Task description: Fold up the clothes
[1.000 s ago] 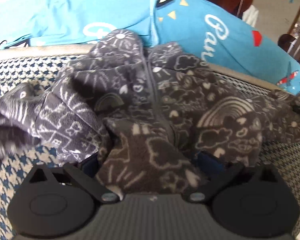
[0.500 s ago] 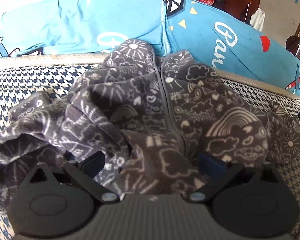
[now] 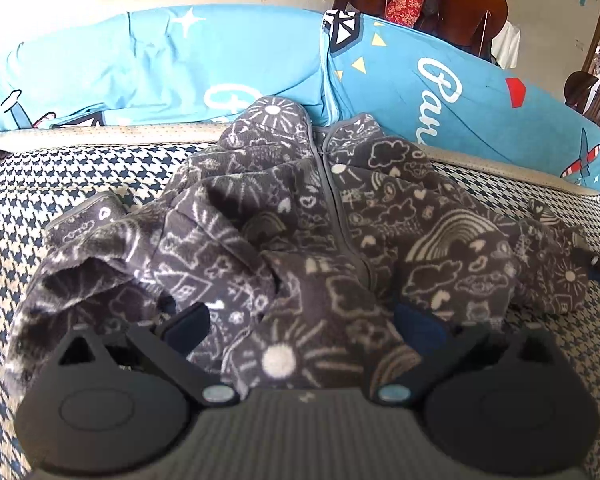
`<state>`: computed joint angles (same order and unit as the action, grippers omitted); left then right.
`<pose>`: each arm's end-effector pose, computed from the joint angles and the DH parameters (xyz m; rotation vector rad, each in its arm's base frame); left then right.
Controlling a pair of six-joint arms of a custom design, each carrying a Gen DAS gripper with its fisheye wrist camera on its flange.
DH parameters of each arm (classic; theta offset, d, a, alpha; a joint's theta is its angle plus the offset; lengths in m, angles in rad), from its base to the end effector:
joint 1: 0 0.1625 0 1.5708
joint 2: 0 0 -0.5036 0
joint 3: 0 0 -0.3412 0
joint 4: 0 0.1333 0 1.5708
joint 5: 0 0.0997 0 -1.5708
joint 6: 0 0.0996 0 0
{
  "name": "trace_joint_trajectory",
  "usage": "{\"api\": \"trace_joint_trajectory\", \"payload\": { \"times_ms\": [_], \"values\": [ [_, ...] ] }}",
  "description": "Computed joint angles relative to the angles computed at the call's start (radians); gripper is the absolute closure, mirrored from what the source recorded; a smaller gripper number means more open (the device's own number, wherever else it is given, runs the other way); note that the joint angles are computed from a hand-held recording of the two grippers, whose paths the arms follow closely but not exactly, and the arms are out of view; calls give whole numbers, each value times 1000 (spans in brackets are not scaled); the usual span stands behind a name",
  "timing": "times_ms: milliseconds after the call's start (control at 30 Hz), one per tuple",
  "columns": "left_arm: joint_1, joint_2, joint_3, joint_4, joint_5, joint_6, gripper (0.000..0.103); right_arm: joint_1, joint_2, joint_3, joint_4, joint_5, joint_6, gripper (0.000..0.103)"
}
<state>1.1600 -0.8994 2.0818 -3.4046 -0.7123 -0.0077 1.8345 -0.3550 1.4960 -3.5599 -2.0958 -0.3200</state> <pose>-0.0328 -0.5979 0.2497 0.1101 2.2826 -0.9608 0.2747 -0.6975 0.0452 0.4116 -2.3818 1.0647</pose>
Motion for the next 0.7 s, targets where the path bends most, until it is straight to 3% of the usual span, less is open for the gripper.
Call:
{"api": "trace_joint_trajectory", "payload": {
  "times_ms": [400, 700],
  "values": [
    [-51, -41, 188, -136, 31, -11, 0, 30, -26, 179, 125, 64, -79, 58],
    [-87, -43, 294, -147, 87, -70, 0, 34, -27, 271, 96, 99, -124, 51]
  ]
}}
